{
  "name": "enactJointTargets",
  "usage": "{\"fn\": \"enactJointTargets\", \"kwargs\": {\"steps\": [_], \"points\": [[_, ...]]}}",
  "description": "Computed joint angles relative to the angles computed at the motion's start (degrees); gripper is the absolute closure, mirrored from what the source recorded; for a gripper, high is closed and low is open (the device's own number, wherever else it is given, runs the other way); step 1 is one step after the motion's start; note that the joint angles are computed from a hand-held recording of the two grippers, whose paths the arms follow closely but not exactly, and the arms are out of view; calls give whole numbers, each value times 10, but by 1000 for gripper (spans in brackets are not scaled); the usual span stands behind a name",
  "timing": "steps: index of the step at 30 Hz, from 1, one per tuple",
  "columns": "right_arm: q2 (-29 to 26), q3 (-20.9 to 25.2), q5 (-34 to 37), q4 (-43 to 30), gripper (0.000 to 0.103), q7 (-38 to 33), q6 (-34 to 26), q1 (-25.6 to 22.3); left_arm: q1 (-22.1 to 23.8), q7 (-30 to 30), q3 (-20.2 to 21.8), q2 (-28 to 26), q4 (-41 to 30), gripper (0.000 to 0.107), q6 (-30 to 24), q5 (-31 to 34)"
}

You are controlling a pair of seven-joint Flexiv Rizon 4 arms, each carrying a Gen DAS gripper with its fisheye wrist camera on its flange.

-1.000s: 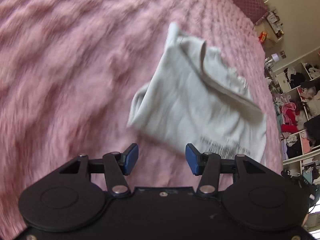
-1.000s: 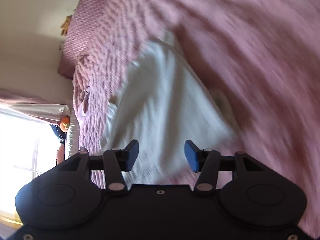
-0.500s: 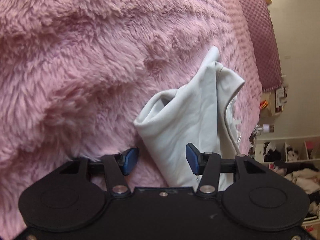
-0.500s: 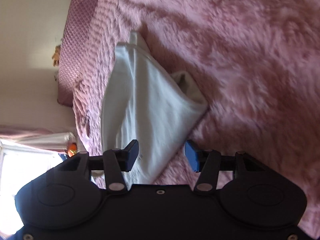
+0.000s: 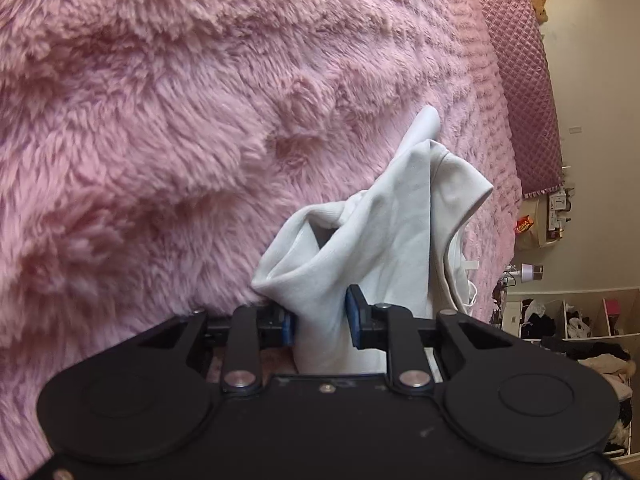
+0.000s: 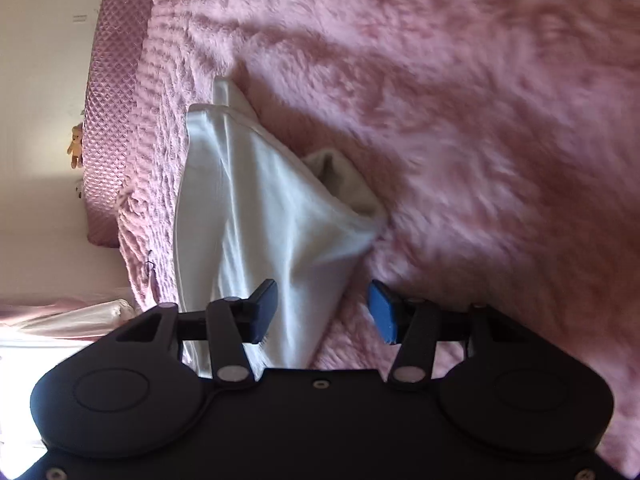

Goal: Fold small clothes

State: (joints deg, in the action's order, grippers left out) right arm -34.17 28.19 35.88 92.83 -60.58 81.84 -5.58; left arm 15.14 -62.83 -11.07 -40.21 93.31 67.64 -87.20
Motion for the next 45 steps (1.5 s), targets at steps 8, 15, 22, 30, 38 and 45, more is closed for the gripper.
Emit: {"fn": "enactJointTargets", "kwargs": {"steps": [8,15,22,30,38,45], "points": [[-46,-2,-18,-17,52,45,103,8,-2,-37,9,-3,-6,85,4,56],[-49,15,-82,-3,58,56,109,-6,6,-61,2,-9,-14,89,14,114],[-24,-22,-148,8,94,132,81,13,14,-68,-7,11,-11,105,43,171],[24,112,-169,41,97,37,95,-101,28,24,-20,110,70,106,14,90],[111,216,-82,178,95,-44,36,-253,-7,92,65,205,254,102,-64,111],[127,163,-52,211,81,-90,-15,-236,-41,149,116,229,299,73,-23,166]]}}
